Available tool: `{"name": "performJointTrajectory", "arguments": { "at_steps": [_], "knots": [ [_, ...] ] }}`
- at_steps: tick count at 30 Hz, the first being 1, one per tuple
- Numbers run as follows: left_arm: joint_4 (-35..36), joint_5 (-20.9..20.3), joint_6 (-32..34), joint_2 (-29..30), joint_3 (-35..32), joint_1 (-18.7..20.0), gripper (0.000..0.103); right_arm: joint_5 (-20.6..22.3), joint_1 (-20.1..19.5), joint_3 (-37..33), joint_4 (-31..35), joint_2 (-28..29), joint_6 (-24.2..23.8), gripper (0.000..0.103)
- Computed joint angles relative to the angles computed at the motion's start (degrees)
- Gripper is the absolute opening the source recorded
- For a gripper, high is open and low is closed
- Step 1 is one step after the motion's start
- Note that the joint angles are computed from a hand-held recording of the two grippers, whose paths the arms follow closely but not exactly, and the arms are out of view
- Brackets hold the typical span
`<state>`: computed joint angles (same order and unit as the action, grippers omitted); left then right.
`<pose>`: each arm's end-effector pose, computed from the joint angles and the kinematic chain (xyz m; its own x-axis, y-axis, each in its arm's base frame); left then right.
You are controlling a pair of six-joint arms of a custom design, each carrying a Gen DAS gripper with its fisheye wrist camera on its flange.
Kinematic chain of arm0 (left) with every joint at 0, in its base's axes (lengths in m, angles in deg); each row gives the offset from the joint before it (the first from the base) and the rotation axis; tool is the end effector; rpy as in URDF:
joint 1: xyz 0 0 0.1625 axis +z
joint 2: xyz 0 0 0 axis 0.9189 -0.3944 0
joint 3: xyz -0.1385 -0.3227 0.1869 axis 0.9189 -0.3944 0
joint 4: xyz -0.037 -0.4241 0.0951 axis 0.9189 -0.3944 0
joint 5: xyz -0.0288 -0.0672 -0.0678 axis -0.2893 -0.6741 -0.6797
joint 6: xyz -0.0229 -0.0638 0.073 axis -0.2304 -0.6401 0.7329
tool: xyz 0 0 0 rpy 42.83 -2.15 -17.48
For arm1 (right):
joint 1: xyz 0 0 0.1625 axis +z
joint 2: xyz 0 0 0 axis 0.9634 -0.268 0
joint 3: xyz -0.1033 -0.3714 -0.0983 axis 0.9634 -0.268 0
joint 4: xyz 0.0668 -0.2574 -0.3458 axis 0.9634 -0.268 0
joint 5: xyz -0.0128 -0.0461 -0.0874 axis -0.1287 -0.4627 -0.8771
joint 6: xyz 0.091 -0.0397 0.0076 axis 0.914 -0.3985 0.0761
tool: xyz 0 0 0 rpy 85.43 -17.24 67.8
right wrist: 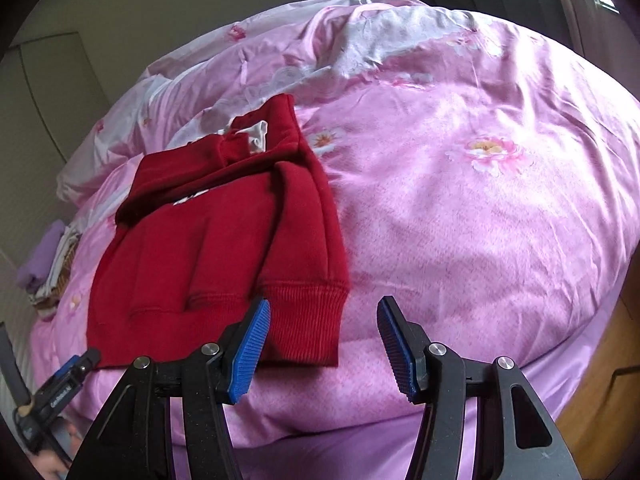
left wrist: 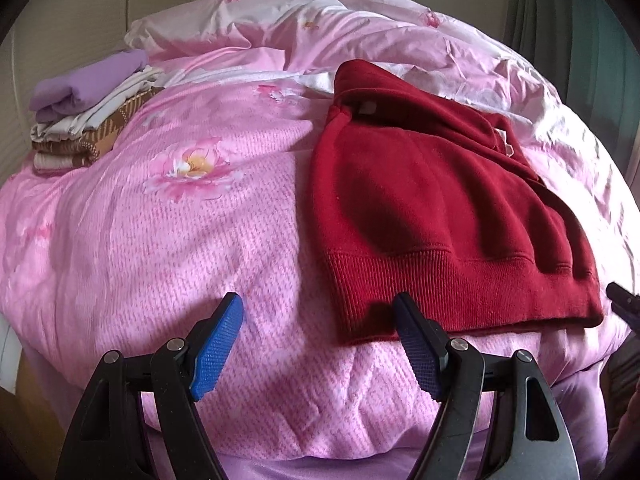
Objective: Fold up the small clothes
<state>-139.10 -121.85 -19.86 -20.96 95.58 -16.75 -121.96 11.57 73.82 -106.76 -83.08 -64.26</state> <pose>-0.2031 -0.5779 0.0827 -0.7539 -0.0514 -0.6549 0.4254 0.7215 -0.5463 0.0558 -0.5645 0.2574 -0.8634 0.1768 0.4725 -0.2479 0.6672 -0.7025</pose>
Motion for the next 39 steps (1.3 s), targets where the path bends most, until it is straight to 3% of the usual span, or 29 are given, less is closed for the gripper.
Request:
{"name": "performJointTrajectory", "arguments": {
  "at_steps": [13, 21, 25, 29, 34, 39],
  "knots": [
    [-1.3, -3.6, -0.2, 0.1, 0.1, 0.5, 0.075, 0.9, -0.8, 2.5, 0.7, -0.9, 1.0, 0.056],
    [-0.4, 0.1, 3.7, -0.1, 2.4, -1.7, 0.072, -2.7, 0.5, 2.6, -0.4, 0.4, -2.9, 0.056],
    [1.7, 0.7, 2.5, -0.1, 2.0, -1.4, 0.063, -5.3, 0.8, 1.6, 0.3, 1.8, -3.8, 0.053],
    [3.0, 1.7, 1.6, -0.2, 1.7, -1.3, 0.056, -7.0, 0.6, 0.4, 0.9, 2.4, -3.3, 0.041],
    [3.0, 3.5, 0.9, 0.3, 1.4, -1.3, 0.046, -7.6, 0.4, 0.2, -0.4, 2.6, -2.9, 0.034],
    [2.4, 3.5, 1.6, 0.5, 1.0, -1.3, 0.035, -7.3, 0.9, 0.0, -2.0, 3.4, -5.1, 0.014]
  ]
}}
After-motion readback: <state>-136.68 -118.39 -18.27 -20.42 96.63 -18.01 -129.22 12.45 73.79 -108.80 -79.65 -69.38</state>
